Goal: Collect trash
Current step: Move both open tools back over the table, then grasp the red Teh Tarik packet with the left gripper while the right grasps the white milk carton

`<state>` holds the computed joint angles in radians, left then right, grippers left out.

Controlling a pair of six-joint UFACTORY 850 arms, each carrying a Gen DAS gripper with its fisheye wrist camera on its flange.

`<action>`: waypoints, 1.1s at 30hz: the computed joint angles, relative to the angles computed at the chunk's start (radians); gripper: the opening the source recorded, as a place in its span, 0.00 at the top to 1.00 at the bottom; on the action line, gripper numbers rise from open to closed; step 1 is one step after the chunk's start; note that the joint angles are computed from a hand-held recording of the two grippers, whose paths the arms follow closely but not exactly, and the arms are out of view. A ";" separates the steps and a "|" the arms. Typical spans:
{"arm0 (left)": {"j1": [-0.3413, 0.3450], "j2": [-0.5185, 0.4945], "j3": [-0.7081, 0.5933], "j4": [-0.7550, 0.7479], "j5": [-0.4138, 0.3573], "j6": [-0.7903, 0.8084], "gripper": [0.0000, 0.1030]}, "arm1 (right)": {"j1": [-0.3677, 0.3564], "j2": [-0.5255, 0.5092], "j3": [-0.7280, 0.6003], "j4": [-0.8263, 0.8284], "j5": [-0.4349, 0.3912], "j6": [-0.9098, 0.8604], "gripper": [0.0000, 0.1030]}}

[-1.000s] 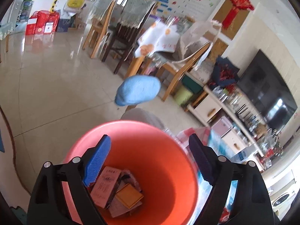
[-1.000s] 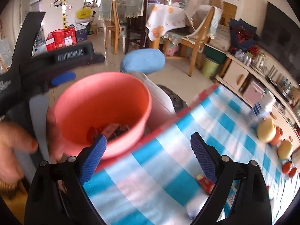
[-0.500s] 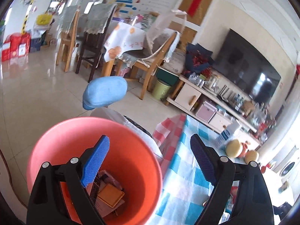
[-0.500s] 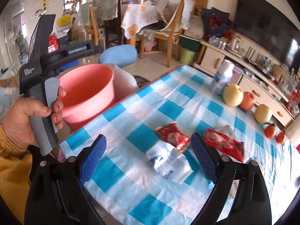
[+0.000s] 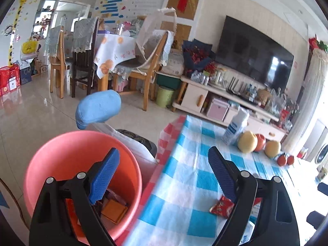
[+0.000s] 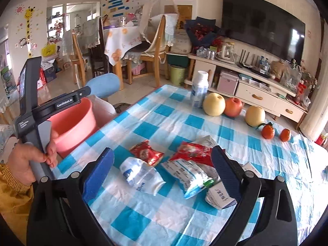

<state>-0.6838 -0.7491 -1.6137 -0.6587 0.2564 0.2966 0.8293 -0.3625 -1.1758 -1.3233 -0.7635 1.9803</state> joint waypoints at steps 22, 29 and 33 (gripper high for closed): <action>-0.161 -0.007 0.010 -0.206 0.050 0.411 0.07 | -0.056 0.159 0.202 0.111 0.048 0.039 0.04; -0.201 -0.003 0.025 -0.202 0.037 0.444 0.07 | -0.089 0.219 0.289 0.151 0.114 0.099 0.04; -0.221 -0.014 0.013 -0.283 0.027 0.556 0.07 | -0.089 0.254 0.335 0.120 0.077 0.201 0.04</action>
